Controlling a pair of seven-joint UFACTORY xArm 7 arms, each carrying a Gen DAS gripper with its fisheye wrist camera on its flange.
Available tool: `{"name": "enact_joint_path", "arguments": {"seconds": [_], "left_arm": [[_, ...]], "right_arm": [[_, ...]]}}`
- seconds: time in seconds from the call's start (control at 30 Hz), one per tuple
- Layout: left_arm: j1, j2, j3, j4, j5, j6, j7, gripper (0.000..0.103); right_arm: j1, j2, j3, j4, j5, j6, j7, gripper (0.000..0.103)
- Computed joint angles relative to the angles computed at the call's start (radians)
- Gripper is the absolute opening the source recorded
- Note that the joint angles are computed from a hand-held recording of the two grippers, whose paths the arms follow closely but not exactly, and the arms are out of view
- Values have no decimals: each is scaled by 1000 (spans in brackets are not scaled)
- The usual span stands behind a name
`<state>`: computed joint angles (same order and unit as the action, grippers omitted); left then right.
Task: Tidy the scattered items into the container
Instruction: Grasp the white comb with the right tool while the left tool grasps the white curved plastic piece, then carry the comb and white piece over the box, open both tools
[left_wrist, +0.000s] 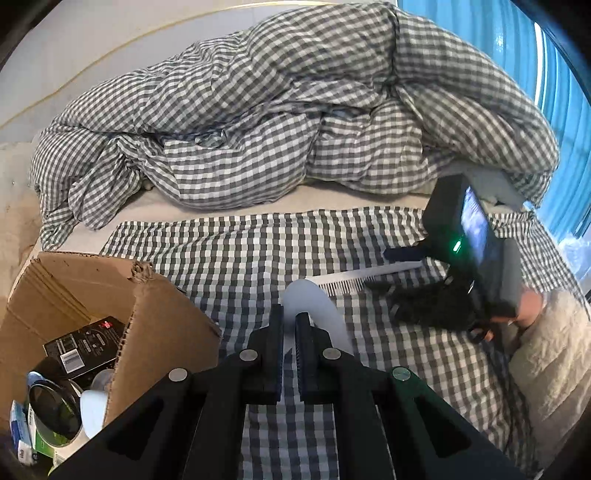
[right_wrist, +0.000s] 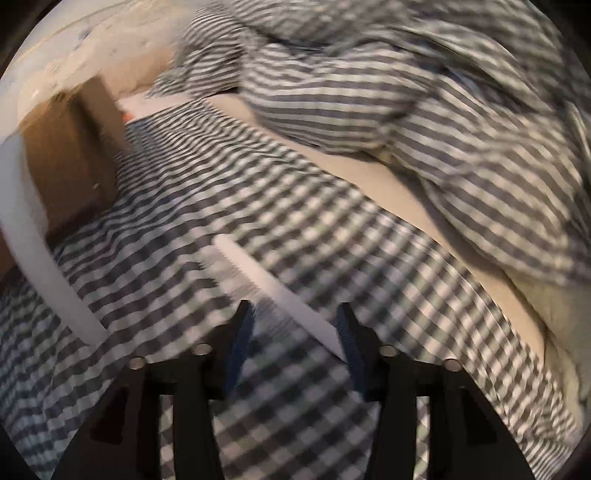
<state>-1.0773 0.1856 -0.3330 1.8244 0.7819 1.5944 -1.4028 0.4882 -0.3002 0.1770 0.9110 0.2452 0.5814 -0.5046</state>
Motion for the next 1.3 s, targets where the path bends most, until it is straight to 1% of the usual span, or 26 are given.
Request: {"name": "enact_joint_path", "arguments": {"seconds": [0.07,0.1,0.13,0.17,0.2,0.23,0.27,0.3,0.33,0.37,0.4,0.43,0.47,0.6,0.67,0.77,0.87,0.97,1.03,1.1,1.17,1.23,1.3], "left_arm": [[0,0,1,1,-1,-3,-1,5],[1,0,1,1,-4,-4,-1,5],[1,5,1,6,-6,0,2,5],[-2,9,1,11,-6,3,3,5],[-3,11,2,13,-8,3,4,5],[-5,13,3,16,-9,4,4,5],[-7,14,4,18,-9,7,5,5],[-9,14,5,19,-10,9,6,5],[-11,12,5,19,-10,11,4,5],[-12,10,5,18,-10,14,3,5],[-14,8,4,18,-10,16,1,5],[-17,7,3,19,-6,21,-2,5],[-20,8,2,24,-2,29,-3,5],[-37,10,-2,45,9,52,-7,5],[-49,9,-5,55,17,71,-9,5],[-62,-3,-10,58,28,93,-17,5],[-69,-18,-18,59,40,119,-31,5],[-80,-38,-32,66,66,157,-42,5],[-96,-51,-47,87,104,215,-41,5],[-115,-57,-61,114,144,283,-35,6],[-131,-84,-75,116,176,359,-38,6],[-126,-119,-95,100,178,417,-50,6],[-105,-173,-118,56,150,470,-72,6]], "right_arm": [[-7,23,34,2,-69,-13,10,72],[-26,46,66,6,-148,-23,49,76],[-41,63,85,7,-190,-43,68,83],[-28,78,71,9,-190,-63,70,86],[-19,95,56,26,-162,-55,63,88],[-9,126,33,66,-107,-5,48,87],[-5,157,8,114,-29,67,31,88],[-10,165,-2,131,20,97,22,83],[-17,159,-1,127,33,95,23,65],[-23,143,2,117,35,91,26,53],[-27,129,5,108,34,87,34,27],[-33,116,9,104,25,96,56,10],[-37,109,13,103,16,106,73,5],[-54,73,47,76,-98,108,180,4],[-50,49,43,64,-101,114,211,4],[-20,-35,-7,16,9,127,163,4],[2,-106,-15,2,65,151,162,4],[36,-169,-15,23,115,192,170,4],[67,-188,-9,60,155,216,176,4],[99,-199,13,102,187,209,184,4],[138,-193,54,157,207,175,198,4],[177,-152,103,231,219,144,228,4],[204,-95,153,294,211,106,270,4]]}}
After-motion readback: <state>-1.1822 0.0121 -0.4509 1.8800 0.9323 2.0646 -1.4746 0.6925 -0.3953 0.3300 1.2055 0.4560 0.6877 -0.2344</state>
